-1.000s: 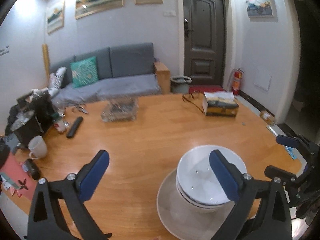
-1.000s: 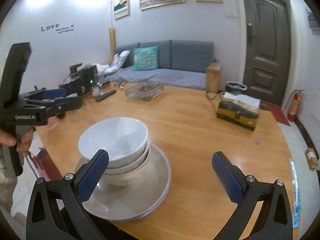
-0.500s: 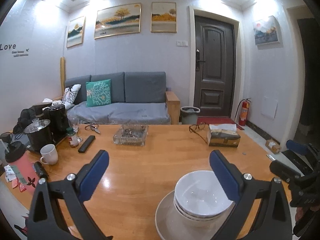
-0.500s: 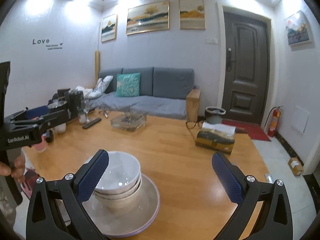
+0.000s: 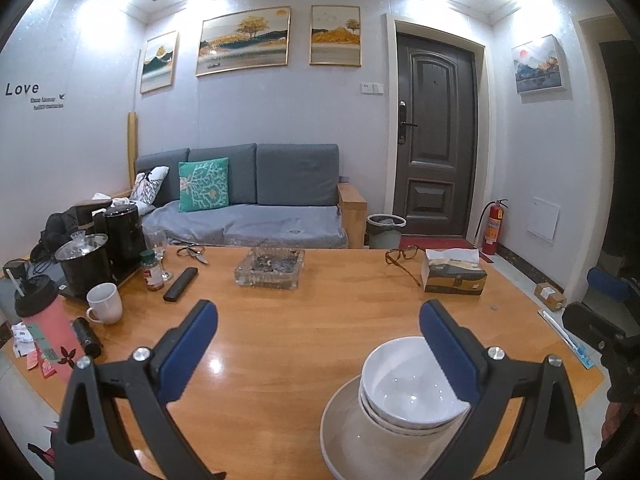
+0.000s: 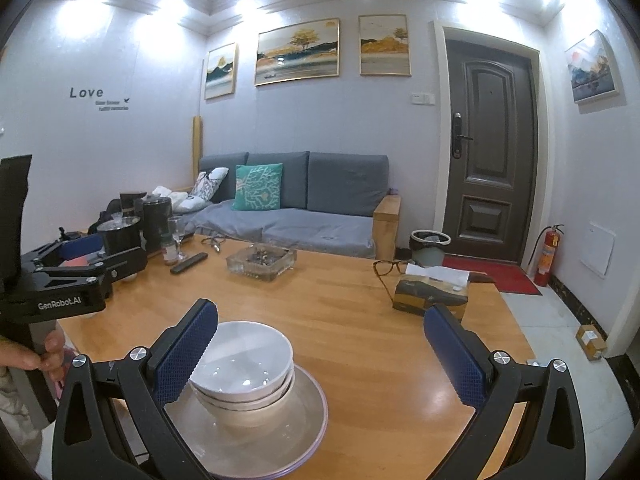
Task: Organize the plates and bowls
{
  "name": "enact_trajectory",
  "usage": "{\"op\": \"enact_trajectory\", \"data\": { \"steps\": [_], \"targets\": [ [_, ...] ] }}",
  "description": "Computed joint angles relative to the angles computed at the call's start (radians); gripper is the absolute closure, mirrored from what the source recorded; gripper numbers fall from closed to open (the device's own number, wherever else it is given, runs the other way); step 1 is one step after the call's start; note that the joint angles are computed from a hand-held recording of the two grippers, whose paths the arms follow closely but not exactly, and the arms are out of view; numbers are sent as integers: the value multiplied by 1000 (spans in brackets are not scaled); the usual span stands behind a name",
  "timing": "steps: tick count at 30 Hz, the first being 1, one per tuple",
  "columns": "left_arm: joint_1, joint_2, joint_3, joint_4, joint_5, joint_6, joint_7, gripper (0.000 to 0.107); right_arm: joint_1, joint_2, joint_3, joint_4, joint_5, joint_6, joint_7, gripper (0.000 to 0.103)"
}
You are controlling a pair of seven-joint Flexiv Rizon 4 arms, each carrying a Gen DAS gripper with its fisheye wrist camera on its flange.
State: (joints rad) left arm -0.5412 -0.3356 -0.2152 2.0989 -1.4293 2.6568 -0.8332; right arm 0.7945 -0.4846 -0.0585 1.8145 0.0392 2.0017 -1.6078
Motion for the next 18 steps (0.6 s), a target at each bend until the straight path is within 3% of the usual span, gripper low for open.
{"op": "enact_trajectory", "data": {
  "steps": [18],
  "targets": [
    [1,3,3,13,19,-14,-15,6,2,7,7,27,23,11,7,1]
  ]
}}
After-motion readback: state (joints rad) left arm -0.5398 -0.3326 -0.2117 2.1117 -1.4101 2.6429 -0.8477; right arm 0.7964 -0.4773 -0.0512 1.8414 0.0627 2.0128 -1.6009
